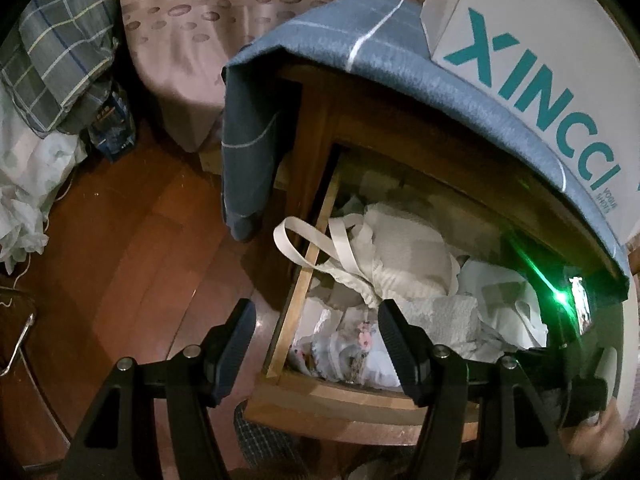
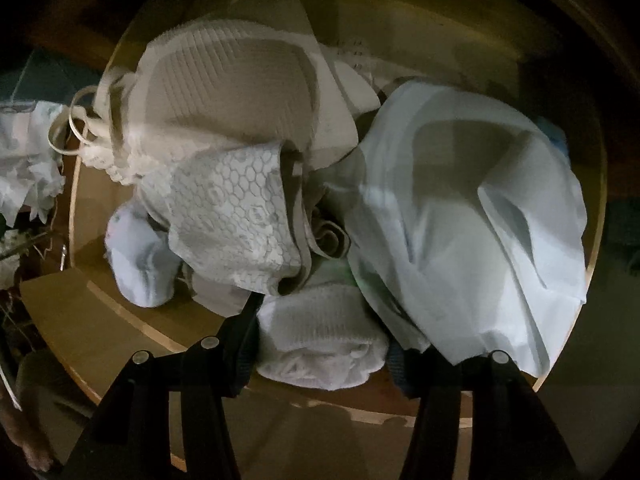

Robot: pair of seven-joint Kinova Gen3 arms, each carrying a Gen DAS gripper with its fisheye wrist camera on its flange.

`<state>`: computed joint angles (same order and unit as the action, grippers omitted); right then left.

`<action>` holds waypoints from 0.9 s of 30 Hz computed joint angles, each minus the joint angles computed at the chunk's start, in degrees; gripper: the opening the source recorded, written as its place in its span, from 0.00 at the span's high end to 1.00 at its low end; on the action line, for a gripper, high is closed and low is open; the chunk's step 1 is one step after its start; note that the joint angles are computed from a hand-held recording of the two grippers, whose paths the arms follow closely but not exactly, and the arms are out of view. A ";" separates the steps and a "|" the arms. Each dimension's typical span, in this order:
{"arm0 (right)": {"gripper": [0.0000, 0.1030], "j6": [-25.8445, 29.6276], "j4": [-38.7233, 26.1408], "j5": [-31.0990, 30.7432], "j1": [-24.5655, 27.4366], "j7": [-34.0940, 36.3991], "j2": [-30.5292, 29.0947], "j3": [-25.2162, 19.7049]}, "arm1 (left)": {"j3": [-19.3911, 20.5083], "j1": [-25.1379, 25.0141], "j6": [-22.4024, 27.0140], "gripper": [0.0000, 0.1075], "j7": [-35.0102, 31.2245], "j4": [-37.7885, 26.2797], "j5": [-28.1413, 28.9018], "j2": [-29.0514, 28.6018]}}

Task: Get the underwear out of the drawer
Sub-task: 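Lower the right tool into the drawer and close it on white rolled underwear, then grasp the floral light blue underwear with the left tool while the right tool holds its white roll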

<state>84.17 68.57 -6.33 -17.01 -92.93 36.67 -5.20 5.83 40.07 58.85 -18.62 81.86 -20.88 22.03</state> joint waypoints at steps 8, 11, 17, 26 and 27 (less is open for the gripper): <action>0.64 -3.39 5.27 -2.96 3.11 1.68 -4.46 -0.36 | 2.06 -3.70 1.59 0.39 -10.67 -3.49 7.61 3.03; 0.64 -3.18 5.64 -4.36 4.68 2.19 -5.81 -0.30 | 1.86 -3.90 1.79 0.39 -13.02 -4.12 9.04 3.54; 0.64 -3.33 6.47 -4.75 5.09 2.73 -10.14 -0.29 | 2.32 -5.70 2.88 0.39 -18.13 -5.90 13.88 5.31; 0.64 -4.86 9.81 -4.07 7.73 6.30 -15.38 0.89 | 2.04 -5.84 10.24 0.39 -23.84 -13.34 17.25 10.44; 0.64 -5.42 10.42 -4.18 8.02 6.69 -15.38 0.94 | 1.86 -5.41 11.71 0.39 -24.09 -14.99 17.09 11.53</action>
